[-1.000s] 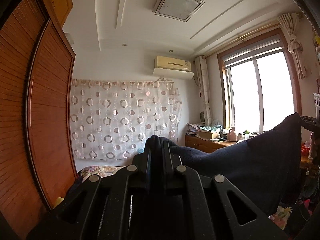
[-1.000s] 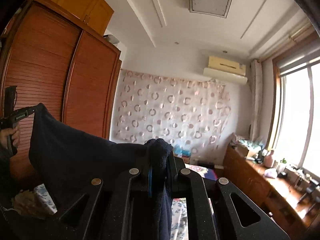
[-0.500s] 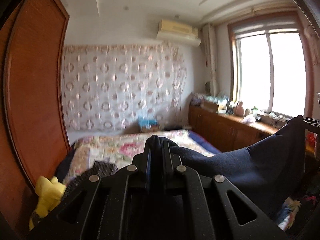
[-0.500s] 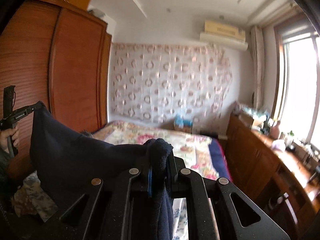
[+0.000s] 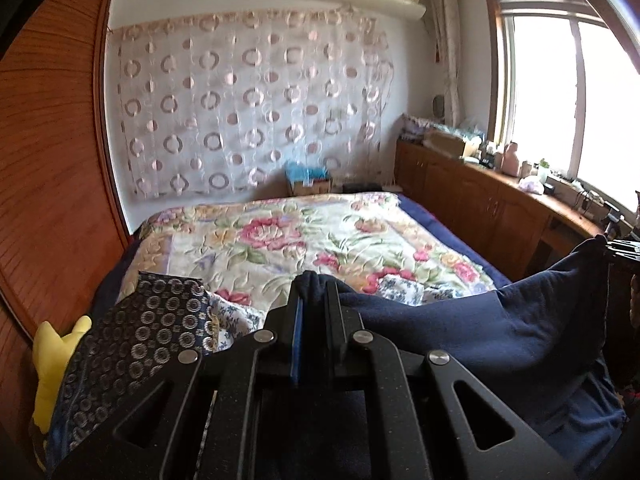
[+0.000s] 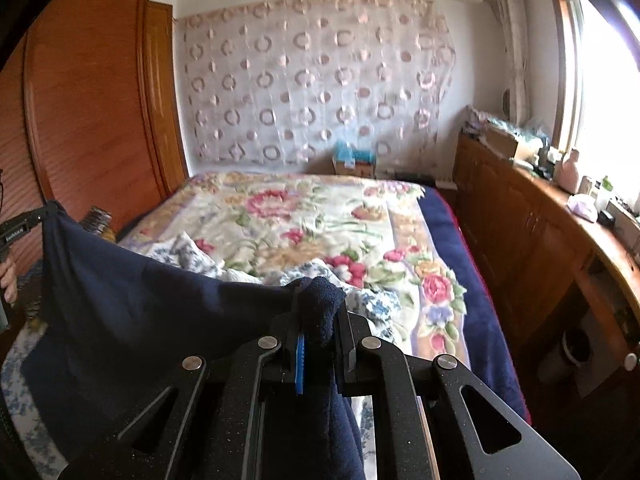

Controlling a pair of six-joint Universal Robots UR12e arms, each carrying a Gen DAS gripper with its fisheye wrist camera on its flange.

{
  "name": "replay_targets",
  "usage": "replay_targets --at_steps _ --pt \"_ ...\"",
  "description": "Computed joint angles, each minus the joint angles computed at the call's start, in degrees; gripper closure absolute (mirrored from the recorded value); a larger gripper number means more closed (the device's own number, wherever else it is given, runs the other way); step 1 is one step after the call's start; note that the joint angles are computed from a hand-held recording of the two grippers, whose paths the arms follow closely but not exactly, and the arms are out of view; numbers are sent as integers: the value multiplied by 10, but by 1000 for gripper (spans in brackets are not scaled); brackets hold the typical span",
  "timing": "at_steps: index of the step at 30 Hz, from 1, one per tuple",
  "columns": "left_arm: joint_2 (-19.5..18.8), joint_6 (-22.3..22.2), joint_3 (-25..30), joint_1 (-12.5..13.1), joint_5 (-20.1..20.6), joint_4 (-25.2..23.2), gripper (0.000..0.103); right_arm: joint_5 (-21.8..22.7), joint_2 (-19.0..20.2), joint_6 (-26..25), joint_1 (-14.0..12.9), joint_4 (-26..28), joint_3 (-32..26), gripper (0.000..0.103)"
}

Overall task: Fold small clothes
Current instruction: 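Lift the shirt hem with both tools and fold it over toward the collar, then open both tools and release the folded shirt onto the quilt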

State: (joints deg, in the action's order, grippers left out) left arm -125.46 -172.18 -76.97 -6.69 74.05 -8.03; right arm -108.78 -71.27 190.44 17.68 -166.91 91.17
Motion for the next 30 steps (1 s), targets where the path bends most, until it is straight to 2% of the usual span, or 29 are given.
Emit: replay_targets --at_steps 7,15,19,22,24,25,26,27,28,30 --pt "-27 22 30 -9 32 -42 93 28 23 17 -19 43 -29 93" --pt "-43 27 50 -10 27 -73 93 34 35 22 -24 69 -41 92" --pt "-43 28 52 -11 29 -81 87 28 38 22 -23 74 -46 92" --pt "-36 35 38 -10 18 -64 74 22 42 11 -21 72 -48 89" --pt "-28 36 23 -7 -1 -50 58 13 43 11 -19 72 -47 86" --pt "-24 35 16 -6 -10 -47 57 11 42 12 -19 70 -44 79" --pt "-17 33 6 -4 -18 -46 55 9 40 15 -18 69 -42 67" --pt "-12 34 -3 -3 -21 -45 52 8 38 18 -18 70 -39 62" --pt "-8 34 -9 -2 -24 -43 49 6 34 23 -17 73 -35 58" --pt "5 35 -33 2 -43 -37 34 8 26 32 -15 76 -25 58"
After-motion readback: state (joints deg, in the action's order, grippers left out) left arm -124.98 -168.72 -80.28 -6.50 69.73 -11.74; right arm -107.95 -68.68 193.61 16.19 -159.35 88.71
